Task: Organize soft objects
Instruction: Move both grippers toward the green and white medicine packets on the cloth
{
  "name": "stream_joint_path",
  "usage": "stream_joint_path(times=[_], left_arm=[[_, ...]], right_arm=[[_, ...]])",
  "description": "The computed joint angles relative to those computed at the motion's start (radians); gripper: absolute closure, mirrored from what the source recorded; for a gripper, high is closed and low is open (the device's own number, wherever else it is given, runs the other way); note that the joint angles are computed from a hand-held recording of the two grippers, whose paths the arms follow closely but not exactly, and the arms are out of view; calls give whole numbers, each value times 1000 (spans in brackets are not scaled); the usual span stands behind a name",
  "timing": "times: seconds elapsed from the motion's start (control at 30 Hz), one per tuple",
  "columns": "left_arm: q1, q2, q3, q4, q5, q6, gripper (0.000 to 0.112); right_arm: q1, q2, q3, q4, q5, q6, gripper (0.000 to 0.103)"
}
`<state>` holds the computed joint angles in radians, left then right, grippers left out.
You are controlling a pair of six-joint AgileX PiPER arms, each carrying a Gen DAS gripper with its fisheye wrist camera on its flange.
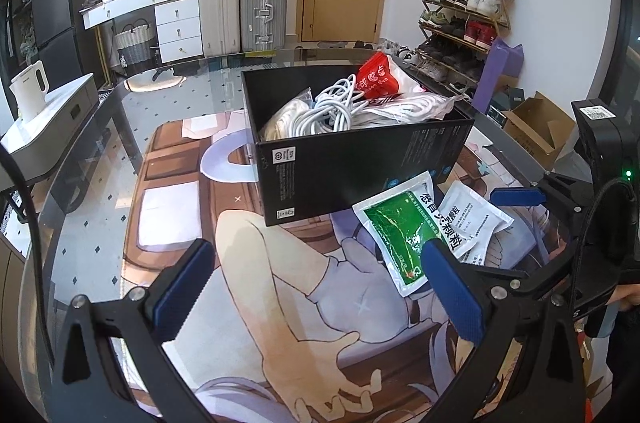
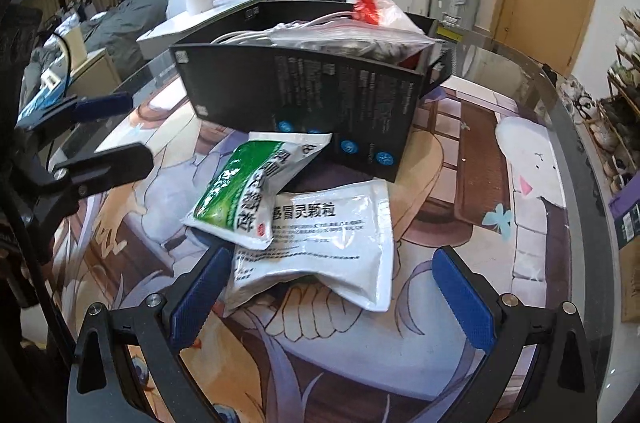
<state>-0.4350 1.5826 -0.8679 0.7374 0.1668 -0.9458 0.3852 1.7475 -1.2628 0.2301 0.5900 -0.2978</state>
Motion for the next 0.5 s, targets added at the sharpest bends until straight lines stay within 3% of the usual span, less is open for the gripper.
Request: stream_joint_path(times=[0.5], left_arm=[[5, 11, -9, -119, -4, 120, 9]], right_arm=[[-9, 54, -82, 20, 74, -48, 3]])
